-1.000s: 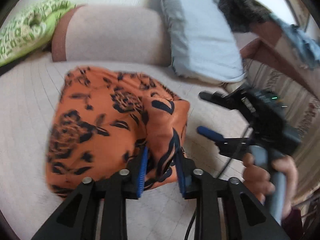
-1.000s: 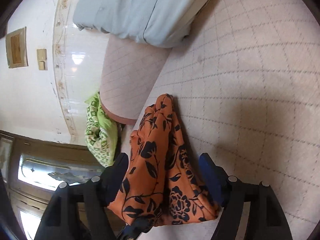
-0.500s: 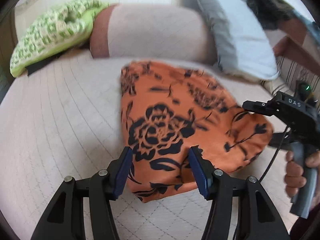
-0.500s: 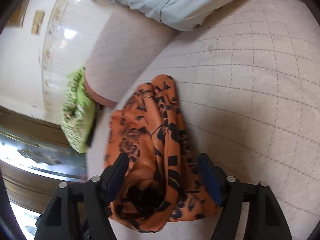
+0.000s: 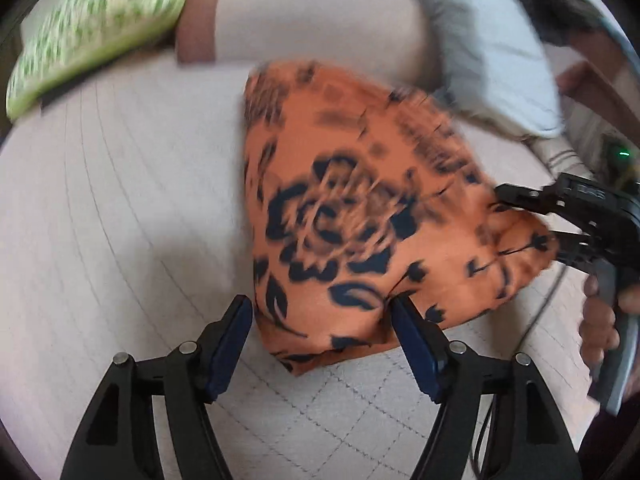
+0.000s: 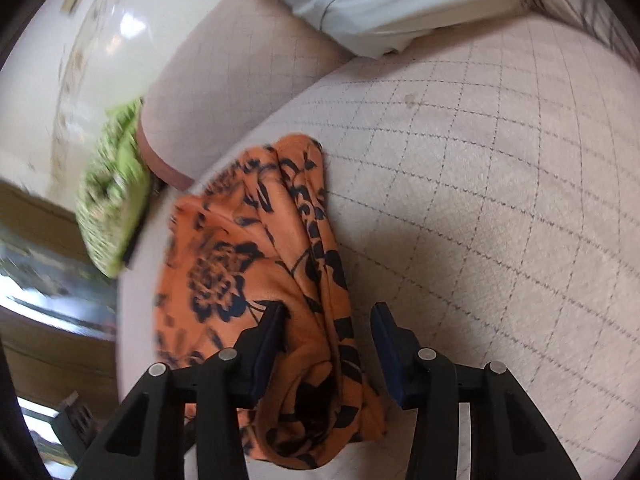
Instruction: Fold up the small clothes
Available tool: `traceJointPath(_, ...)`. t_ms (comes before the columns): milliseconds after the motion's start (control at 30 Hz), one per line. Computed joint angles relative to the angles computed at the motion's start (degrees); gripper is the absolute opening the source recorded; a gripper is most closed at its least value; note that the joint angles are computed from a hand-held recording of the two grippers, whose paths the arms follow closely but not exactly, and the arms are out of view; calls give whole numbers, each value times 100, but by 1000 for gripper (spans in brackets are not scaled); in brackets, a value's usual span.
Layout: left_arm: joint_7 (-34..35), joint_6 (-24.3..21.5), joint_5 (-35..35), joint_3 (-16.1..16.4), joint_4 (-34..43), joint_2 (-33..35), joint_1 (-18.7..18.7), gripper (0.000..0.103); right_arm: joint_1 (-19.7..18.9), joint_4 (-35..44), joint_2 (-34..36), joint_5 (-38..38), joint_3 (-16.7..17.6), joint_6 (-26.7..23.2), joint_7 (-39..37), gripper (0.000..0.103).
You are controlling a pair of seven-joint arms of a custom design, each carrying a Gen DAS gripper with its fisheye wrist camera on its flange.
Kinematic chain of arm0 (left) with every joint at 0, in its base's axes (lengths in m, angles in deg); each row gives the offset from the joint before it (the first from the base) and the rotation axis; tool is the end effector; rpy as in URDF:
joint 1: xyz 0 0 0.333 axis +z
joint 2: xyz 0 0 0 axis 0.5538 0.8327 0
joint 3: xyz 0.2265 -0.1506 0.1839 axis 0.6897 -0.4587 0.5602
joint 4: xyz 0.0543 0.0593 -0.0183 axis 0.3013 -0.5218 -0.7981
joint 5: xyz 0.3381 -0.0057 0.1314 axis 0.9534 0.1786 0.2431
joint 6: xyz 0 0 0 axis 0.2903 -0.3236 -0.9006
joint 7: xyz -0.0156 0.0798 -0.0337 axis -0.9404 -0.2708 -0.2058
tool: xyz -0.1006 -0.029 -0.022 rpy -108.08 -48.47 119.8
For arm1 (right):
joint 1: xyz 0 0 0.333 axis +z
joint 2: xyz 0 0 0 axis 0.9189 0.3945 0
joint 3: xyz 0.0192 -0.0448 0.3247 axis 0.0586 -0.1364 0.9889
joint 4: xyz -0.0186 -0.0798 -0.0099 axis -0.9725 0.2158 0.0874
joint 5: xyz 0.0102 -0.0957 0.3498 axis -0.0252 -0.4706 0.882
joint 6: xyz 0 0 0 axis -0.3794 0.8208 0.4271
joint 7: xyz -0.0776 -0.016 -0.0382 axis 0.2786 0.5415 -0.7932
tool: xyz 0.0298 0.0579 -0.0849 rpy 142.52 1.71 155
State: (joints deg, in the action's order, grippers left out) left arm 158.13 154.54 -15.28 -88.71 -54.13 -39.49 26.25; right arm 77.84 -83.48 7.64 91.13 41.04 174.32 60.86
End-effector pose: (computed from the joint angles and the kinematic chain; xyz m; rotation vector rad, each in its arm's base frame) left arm 0.6188 -0.2237 0.5135 -1.7379 2.1968 -0.8034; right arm 0.6311 0.1493 0.4798 -1.2216 2.0368 0.0835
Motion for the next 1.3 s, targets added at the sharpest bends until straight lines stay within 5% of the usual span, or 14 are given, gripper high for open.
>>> traceJointPath(167, 700, 426, -908, -250, 97, -112, 315, 81, -410, -151, -166, 1663, 418, 283, -1196, 64)
traceJointPath(300, 248, -32, -982, -132, 776, 303, 272, 83, -383, -197, -264, 2490, 431, 491, -1912, 64)
traceJointPath(433, -656, -152, -270, 190, 1119, 618, -107, 83, -415, 67, -296, 3649, 710, 609, -3744, 63)
traceJointPath(533, -1280, -116, 474, 417, 1152, 695, -367, 83, -31, 135, -303, 3203, 488, 675, -3807, 45)
traceJointPath(667, -2162, -449, 1991, 840, 1325, 836, -888, 83, 230, 237, -90, 2034, 213, 332, -2739, 41)
traceJointPath(833, -2553, -536, 2809, 846, 1291, 834, -971, 85, 152, 427, 240, 1064, 71, -439, -1463, 32)
traceJointPath(1300, -2673, -658, 3485, 804, 1380, 913, -965, 87, 84, 521, 421, 371, 137, -450, -1009, 20)
